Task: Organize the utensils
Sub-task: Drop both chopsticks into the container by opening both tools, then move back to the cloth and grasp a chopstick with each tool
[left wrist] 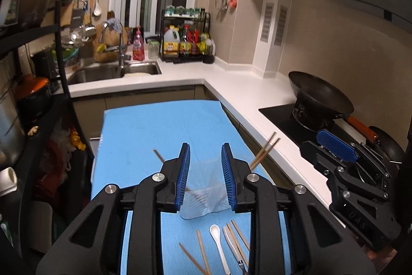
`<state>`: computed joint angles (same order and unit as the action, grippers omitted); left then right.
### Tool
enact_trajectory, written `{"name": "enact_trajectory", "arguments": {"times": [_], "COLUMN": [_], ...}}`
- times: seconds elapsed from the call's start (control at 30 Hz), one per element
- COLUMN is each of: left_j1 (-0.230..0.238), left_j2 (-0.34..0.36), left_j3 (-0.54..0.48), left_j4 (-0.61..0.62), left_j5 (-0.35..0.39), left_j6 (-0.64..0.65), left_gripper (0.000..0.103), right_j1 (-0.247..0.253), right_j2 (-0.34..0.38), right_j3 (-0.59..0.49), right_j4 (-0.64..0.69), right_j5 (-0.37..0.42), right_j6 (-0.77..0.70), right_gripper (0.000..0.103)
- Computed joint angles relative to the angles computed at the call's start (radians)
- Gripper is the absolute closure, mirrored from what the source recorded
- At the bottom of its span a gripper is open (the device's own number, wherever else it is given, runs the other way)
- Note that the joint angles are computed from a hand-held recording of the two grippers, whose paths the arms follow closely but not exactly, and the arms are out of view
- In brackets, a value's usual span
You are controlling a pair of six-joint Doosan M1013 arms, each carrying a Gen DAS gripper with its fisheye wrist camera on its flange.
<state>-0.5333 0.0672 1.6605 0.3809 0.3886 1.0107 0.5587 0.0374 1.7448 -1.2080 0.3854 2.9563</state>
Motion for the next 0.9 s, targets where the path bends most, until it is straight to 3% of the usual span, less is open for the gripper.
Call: {"name": "enact_trajectory", "arguments": {"times": [0.1, 0.3, 0.43, 0.67, 0.73, 0.8, 0.83, 0.87, 0.9], "left_j1": [-0.03, -0.103, -0.121, -0.151, -0.156, -0.163, -0.175, -0.187, -0.199], "left_j2": [-0.062, -0.131, -0.149, -0.113, -0.091, -0.071, -0.066, -0.063, -0.059], "left_j3": [0.072, 0.217, 0.308, 0.44, 0.446, 0.437, 0.435, 0.434, 0.433], "left_j4": [0.153, 0.41, 0.409, 0.431, 0.302, 0.205, 0.224, 0.291, 0.347], "left_j5": [-0.021, -0.008, -0.017, -0.082, -0.107, -0.113, -0.106, -0.096, -0.081], "left_j6": [-0.149, -0.398, -0.465, -0.696, -0.607, -0.527, -0.551, -0.615, -0.668], "left_gripper": [0.077, 0.085, 0.088, 0.088, 0.088, 0.081, 0.065, 0.058, 0.058], "right_j1": [0.033, 0.096, 0.124, 0.131, 0.123, 0.125, 0.127, 0.128, 0.126], "right_j2": [-0.04, -0.086, -0.094, -0.051, -0.03, -0.017, -0.012, -0.007, -0.003], "right_j3": [0.051, 0.157, 0.236, 0.35, 0.358, 0.359, 0.36, 0.359, 0.358], "right_j4": [-0.123, -0.184, -0.191, -0.068, 0.005, 0.007, -0.008, -0.013, 0.003], "right_j5": [0.038, 0.07, 0.065, 0.025, 0.0, 0.001, 0.007, 0.009, 0.005], "right_j6": [0.138, 0.31, 0.394, 0.403, 0.35, 0.342, 0.354, 0.36, 0.342], "right_gripper": [0.062, 0.067, 0.093, 0.092, 0.09, 0.089, 0.086, 0.084, 0.081]}}
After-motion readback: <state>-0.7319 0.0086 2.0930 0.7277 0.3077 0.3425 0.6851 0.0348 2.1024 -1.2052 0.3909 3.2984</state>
